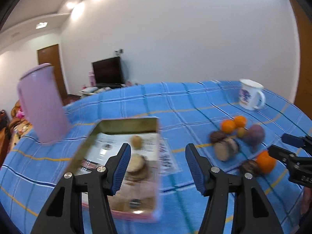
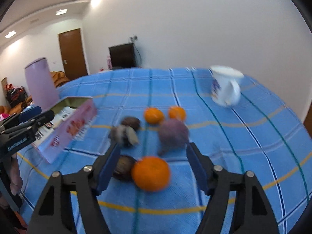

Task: Organize fruits
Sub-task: 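Move both open tools back toward the remaining fruits, then grasp the dark brown round fruit with the left tool while the right tool grasps the large orange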

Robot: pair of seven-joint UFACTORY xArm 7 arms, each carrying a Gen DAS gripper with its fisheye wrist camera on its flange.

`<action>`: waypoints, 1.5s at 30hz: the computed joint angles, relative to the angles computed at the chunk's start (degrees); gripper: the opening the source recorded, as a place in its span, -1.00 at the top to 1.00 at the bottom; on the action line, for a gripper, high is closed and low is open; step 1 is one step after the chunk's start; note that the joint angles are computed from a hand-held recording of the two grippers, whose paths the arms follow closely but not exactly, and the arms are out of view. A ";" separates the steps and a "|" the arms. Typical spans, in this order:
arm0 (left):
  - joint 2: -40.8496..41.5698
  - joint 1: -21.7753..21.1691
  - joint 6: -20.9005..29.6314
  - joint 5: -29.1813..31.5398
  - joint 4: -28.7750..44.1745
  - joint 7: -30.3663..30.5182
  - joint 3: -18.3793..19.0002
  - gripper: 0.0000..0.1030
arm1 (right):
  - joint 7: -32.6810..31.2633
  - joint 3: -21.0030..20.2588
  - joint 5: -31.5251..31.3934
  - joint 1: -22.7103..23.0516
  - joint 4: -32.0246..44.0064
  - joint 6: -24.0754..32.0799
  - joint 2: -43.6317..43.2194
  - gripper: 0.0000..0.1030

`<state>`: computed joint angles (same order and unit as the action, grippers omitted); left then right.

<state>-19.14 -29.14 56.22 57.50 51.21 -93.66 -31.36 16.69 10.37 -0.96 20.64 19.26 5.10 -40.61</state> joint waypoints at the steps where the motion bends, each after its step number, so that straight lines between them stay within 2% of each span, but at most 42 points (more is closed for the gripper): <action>1: 1.19 -0.03 -0.08 -0.03 0.79 0.18 -0.27 -0.17 | -0.49 -1.01 0.15 0.59 -0.41 0.51 -0.40 -0.33; 4: 5.13 -1.14 -0.42 0.30 3.37 0.48 -0.27 -0.17 | -3.35 -5.80 1.82 4.35 -0.41 1.57 0.05 -0.32; 6: 6.80 -2.35 -0.13 0.81 4.57 0.86 0.44 -0.17 | -5.44 -7.57 2.91 6.54 -0.51 1.33 0.15 -0.32; 11: 8.33 -5.06 -1.09 1.40 5.53 1.30 2.63 -0.17 | -6.49 -6.28 4.50 6.50 0.50 2.75 2.74 -0.16; 14: 9.56 -6.00 -3.08 1.68 6.18 1.43 3.48 -0.17 | -8.85 -8.73 6.49 9.07 0.22 2.94 2.68 0.02; 15: 9.95 -6.36 -3.25 1.60 6.48 1.73 3.69 -0.17 | -9.61 -8.80 6.66 9.33 0.45 3.74 2.85 0.02; 18: 11.05 -7.22 -4.79 2.40 7.36 2.11 4.34 -0.17 | -10.46 -7.06 6.53 8.08 1.01 5.06 3.16 0.01; 22: 13.08 -8.62 -5.24 2.48 9.16 4.42 5.11 -0.17 | -11.07 -8.57 9.05 8.99 -0.30 3.44 2.04 0.04; 26: 14.68 -9.75 -7.77 1.43 10.34 6.85 6.42 -0.17 | -6.34 -4.90 8.85 3.72 -2.01 1.16 -0.15 0.04; 33: 19.37 -10.81 -13.37 -4.18 13.78 13.78 9.79 -0.16 | -5.22 -7.45 8.32 4.44 -2.26 1.77 -0.74 0.05; 36: 20.69 -10.45 -17.32 -10.00 14.01 17.91 11.44 -0.16 | -5.15 -7.70 8.29 4.69 -2.05 2.05 -0.66 0.05; 39: 21.29 -10.67 -18.18 -12.48 14.11 19.53 12.23 -0.15 | -5.40 -8.60 8.65 5.29 -2.22 1.43 -0.58 0.05; 40: 21.79 -10.88 -17.57 -13.16 14.61 20.40 12.30 0.04 | -5.32 -8.50 8.66 5.18 -2.18 1.40 -0.48 0.05; 41: 22.19 -11.14 -17.32 -13.59 14.96 21.05 12.39 0.12 | -5.43 -8.09 8.35 5.01 -1.89 1.84 -0.28 0.04; 45: 21.11 -11.46 -18.51 -13.07 13.68 19.51 13.02 0.13 | -4.82 -5.15 6.64 3.02 -2.00 1.80 -0.69 0.05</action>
<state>1.96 -40.60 37.71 44.43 64.89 -74.15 -18.34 11.87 5.22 5.68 23.66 17.25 6.90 -41.30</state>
